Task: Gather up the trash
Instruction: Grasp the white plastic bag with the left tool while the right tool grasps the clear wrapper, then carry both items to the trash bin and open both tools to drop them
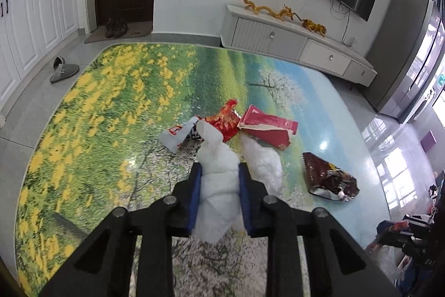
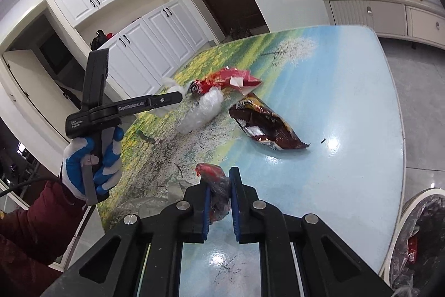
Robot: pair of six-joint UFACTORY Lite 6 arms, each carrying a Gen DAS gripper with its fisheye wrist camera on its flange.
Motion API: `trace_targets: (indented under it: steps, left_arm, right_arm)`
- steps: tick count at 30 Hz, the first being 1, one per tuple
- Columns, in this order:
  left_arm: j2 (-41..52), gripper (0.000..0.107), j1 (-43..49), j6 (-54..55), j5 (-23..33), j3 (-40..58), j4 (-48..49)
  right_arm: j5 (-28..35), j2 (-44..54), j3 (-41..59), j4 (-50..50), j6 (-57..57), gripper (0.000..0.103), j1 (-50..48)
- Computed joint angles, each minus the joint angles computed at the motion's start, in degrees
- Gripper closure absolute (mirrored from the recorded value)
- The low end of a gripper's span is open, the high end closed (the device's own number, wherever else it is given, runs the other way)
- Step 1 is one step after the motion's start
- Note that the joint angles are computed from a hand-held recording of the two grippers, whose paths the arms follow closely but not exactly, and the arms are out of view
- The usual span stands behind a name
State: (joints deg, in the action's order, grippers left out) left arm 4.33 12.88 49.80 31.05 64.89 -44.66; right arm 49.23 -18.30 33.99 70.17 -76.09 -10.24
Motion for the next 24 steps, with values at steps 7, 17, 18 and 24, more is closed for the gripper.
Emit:
trace_targets:
  steps: [7,17,18,24]
  left_arm:
    - [-12.6,0.083,4.6,1.1,4.3,-7.0,0.6]
    - [-31.4,0.083,1.1,-8.6,7.4,-13.6,10.0]
    - [-33.1,0.083,-1.0,-11.5,7.0,-14.0,12.6]
    - [-40.7,0.083,-19.3,-37.7,4.6,-15.3,36.5]
  right_arm:
    - [3.4,-10.0,-2.5,-3.6,4.5,0.091,-3.6]
    - [12.8,-20.2,-4.2,-7.0,6.7,0.091,-17.7]
    - [14.1,-21.0,-4.4,-7.3,6.3,0.091,-19.9]
    - [23.6,-21.9,-4.4,-8.0,1.5,0.091,-35.3]
